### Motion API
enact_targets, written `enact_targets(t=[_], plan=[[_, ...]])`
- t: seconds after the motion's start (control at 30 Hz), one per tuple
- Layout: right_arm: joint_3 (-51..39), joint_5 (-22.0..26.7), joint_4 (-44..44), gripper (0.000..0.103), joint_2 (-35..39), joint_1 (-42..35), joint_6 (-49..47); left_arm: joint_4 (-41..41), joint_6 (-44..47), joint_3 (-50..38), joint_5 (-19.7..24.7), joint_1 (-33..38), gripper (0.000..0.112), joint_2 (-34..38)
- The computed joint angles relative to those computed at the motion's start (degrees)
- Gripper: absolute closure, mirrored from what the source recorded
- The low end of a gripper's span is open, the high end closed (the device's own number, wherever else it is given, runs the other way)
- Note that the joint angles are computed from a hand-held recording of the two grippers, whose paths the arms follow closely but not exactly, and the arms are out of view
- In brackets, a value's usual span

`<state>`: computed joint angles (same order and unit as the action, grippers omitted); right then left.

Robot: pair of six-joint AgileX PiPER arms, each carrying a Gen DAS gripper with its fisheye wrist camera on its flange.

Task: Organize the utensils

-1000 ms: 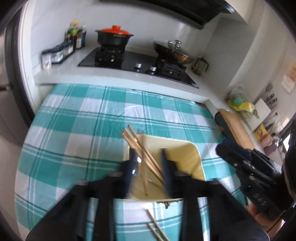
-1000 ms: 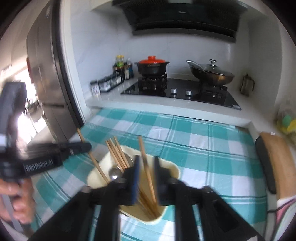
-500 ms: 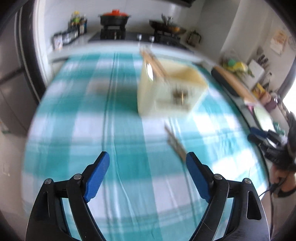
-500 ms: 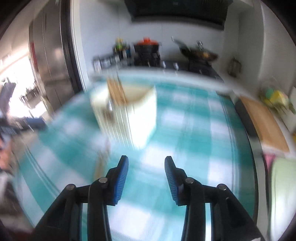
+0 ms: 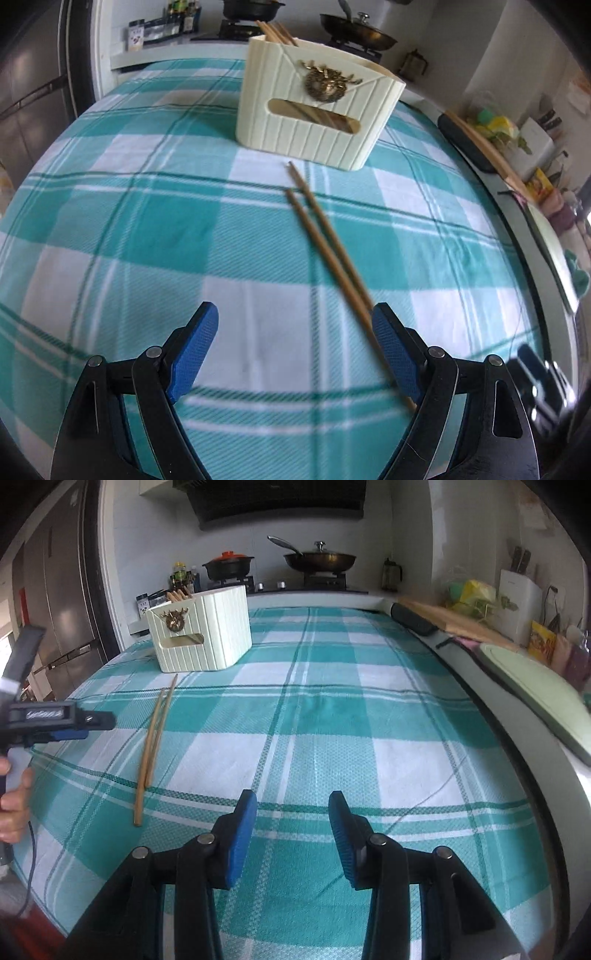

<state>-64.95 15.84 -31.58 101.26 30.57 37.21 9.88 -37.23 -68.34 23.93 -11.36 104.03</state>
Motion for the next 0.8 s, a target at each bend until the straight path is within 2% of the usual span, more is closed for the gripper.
enact_targets(t=[0.1, 0.23, 0.4, 0.47, 0.6, 0.7, 0.8], plan=[[0.33, -0.52, -5.25, 0.062, 0.40, 0.70, 4.18, 6.47, -7.02, -3.78, 1.96, -1.80, 0.026, 3.33], [0.91, -2.51, -2.22, 0.062, 1.33, -0.24, 2.20, 11.14, -12.88, -6.68, 4.48, -2.53, 0.026, 6.51], [2.31, -4.24, -3.51, 0.062, 0.61, -0.81, 3.80, 17.91, -19.92, -9.08, 7.58, -3.63, 0.026, 9.51], [2.50, -4.27, -4.67, 0.062, 0.57, -0.78, 4.92, 18.88, -20.99, -9.75, 8.02, -3.99, 0.022, 10.17], [2.40, -4.32, -2.05, 0.062, 0.92, -0.81, 2.48, 21.48, -21.81, -12.94, 12.09, -5.54, 0.021, 12.47], [2.53, -4.07, -3.72, 0.062, 0.83, -0.45, 3.85, 22.44, -21.84, -11.73, 11.46, -5.89, 0.022, 11.91], [1.80, -2.76, -3.49, 0.062, 0.99, -0.05, 3.29, 20.62, -18.50, -8.33, 8.45, -4.96, 0.038, 9.18]])
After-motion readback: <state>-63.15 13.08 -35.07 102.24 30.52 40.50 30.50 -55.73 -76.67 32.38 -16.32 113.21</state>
